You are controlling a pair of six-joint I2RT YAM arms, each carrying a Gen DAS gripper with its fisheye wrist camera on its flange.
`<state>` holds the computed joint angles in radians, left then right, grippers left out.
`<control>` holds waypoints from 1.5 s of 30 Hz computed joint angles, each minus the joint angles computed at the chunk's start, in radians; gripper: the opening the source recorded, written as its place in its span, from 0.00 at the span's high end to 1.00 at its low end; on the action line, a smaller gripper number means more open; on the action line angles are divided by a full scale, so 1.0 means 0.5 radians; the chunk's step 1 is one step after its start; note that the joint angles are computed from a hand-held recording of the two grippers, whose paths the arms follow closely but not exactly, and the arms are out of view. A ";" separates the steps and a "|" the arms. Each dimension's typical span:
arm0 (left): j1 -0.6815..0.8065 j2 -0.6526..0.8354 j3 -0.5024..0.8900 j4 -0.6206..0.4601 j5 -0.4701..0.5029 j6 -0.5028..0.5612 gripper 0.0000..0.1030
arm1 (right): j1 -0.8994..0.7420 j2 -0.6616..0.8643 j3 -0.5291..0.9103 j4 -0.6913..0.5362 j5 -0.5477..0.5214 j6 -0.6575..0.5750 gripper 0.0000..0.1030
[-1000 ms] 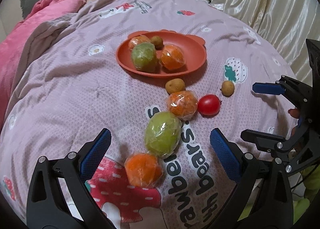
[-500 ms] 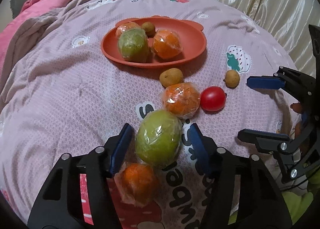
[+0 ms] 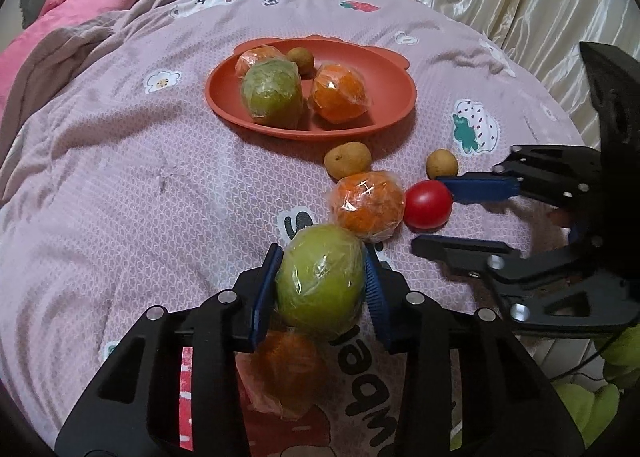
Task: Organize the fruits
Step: 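Grasp a wrapped green pear with the left tool while the right tool grasps the red tomato, then carry the green pear and red tomato over the orange plate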
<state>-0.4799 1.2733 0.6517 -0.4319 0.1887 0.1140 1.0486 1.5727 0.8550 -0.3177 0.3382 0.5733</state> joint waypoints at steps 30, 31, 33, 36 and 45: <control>0.226 -0.007 0.232 -0.112 0.183 -0.029 0.70 | -0.116 -0.379 -0.119 0.026 0.101 -0.086 0.70; 0.224 0.002 0.260 -0.117 0.179 -0.031 0.70 | -0.138 -0.382 -0.118 0.036 0.090 -0.103 0.70; 0.217 0.024 0.309 -0.121 0.169 -0.034 0.70 | -0.163 -0.389 -0.116 0.045 0.082 -0.123 0.70; 0.192 0.100 0.425 -0.130 0.149 -0.042 0.70 | -0.207 -0.404 -0.110 0.058 0.068 -0.165 0.70; 0.099 0.354 0.703 -0.145 0.138 -0.069 0.70 | -0.329 -0.374 -0.114 0.134 0.005 -0.243 0.70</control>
<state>-0.4303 1.4503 1.0031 -0.5045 0.2574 0.0796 0.8842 1.3854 0.7980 -0.2508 0.3405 0.4517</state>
